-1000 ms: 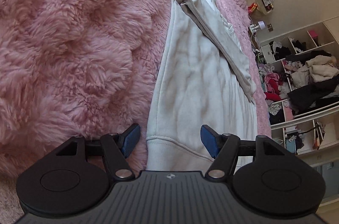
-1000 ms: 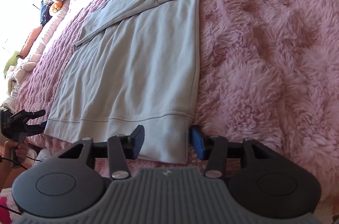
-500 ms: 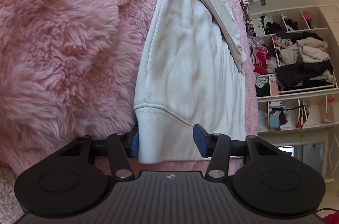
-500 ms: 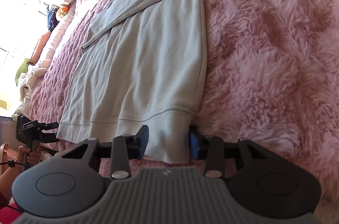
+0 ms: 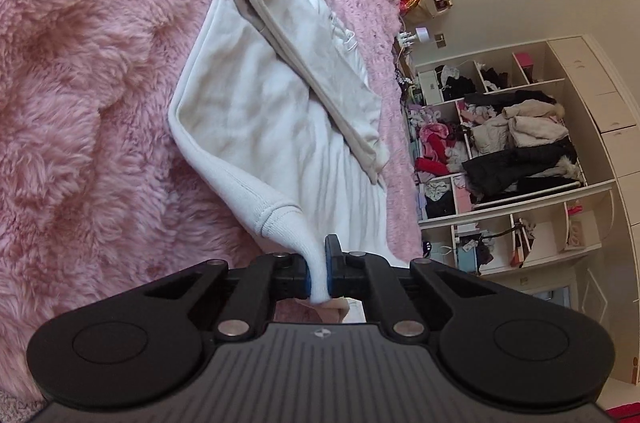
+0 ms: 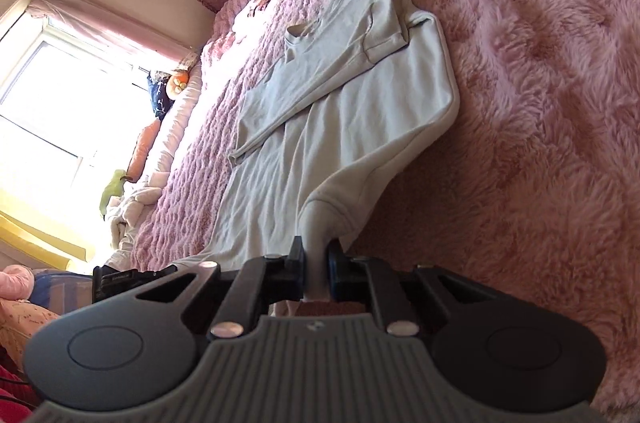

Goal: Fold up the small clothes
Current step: 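Close both grippers on the ribbed hem of the sweatshirt, then lift the hem with both grippers, fold it toward the collar, release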

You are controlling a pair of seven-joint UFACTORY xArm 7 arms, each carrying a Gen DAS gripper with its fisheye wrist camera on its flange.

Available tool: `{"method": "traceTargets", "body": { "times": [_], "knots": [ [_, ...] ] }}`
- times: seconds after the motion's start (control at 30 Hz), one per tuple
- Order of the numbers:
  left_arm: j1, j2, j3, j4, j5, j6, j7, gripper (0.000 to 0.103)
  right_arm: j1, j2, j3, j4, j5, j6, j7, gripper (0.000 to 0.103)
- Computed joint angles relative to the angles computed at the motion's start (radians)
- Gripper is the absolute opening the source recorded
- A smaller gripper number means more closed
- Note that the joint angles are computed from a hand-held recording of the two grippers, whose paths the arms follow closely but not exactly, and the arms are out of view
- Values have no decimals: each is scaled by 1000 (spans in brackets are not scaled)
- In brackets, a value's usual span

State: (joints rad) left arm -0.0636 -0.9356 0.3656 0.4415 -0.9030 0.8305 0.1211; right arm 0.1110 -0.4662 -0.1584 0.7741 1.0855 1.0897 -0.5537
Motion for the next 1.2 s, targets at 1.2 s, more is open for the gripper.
{"method": "traceTargets", "body": {
  "times": [1.2],
  "knots": [
    [25, 1282, 51, 1059, -498, -5, 295, 7, 90, 1546, 152, 1826, -307, -425, 770, 4]
  ]
}}
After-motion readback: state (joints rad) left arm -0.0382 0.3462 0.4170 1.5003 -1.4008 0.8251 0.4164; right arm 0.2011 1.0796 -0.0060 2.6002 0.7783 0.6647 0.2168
